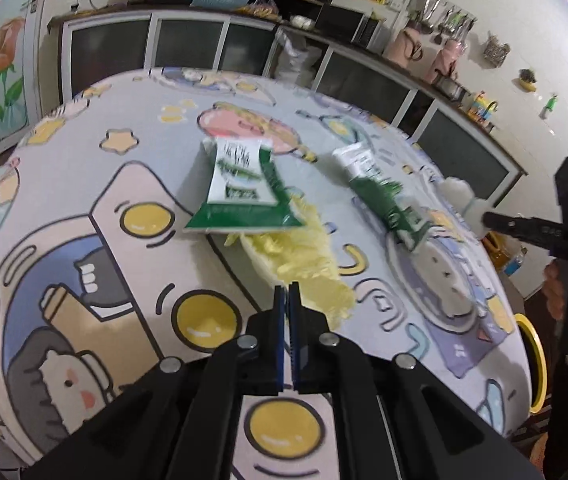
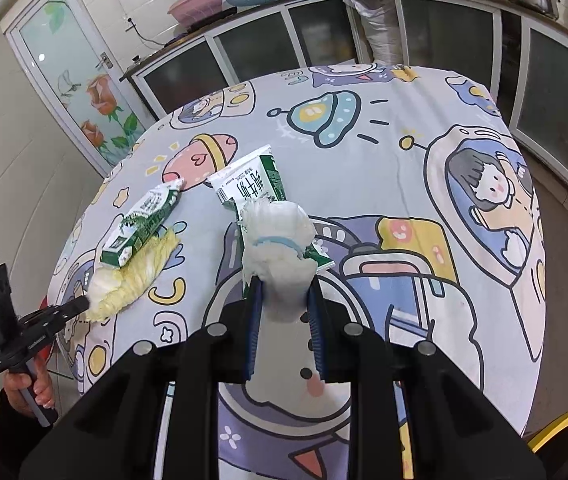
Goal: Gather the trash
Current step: 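Lift the white bundle and yellow bag and carry them toward the bin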
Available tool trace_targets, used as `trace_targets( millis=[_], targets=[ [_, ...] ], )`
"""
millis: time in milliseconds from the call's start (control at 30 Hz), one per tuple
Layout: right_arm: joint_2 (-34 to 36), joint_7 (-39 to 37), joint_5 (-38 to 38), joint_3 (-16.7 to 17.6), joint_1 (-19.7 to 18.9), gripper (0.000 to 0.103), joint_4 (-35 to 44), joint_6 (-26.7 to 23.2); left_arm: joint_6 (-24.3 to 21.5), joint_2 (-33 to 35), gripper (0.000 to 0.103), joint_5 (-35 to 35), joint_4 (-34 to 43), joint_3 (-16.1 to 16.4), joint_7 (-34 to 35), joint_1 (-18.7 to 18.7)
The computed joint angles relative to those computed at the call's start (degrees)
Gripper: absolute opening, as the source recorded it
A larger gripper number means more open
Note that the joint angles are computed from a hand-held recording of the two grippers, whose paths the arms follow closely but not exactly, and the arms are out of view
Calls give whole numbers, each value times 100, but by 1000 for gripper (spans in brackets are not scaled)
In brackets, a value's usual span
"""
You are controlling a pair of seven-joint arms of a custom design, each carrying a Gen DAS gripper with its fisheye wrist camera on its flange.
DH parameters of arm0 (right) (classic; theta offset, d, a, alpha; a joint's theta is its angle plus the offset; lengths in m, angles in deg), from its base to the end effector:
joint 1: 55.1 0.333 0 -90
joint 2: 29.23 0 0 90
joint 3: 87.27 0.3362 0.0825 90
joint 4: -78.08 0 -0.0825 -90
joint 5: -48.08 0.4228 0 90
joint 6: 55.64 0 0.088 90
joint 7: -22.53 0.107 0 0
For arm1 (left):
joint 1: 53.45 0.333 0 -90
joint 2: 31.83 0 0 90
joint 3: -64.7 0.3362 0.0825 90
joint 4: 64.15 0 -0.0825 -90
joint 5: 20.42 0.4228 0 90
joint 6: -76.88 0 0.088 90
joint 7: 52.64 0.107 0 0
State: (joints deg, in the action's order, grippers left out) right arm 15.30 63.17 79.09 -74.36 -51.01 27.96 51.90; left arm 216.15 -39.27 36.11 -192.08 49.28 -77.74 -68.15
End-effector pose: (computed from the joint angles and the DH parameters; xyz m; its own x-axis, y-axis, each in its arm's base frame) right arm 0.8058 0.2042 0.5035 0.8406 -0.4561 -0.2922 -0.5332 -0.6013 -0.5951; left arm 0.4872 -0.2832 0.4593 0.5893 -0.7438 0.3153 -0.4226 -0.6165 -0.6644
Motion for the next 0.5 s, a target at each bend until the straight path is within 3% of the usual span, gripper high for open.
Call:
trace_targets(
  millis=[500],
  targets=[
    [-920,-532,557,-16,-352,22,-1251,282,-1056,-685,1,584,354,-465,194,-265]
  ],
)
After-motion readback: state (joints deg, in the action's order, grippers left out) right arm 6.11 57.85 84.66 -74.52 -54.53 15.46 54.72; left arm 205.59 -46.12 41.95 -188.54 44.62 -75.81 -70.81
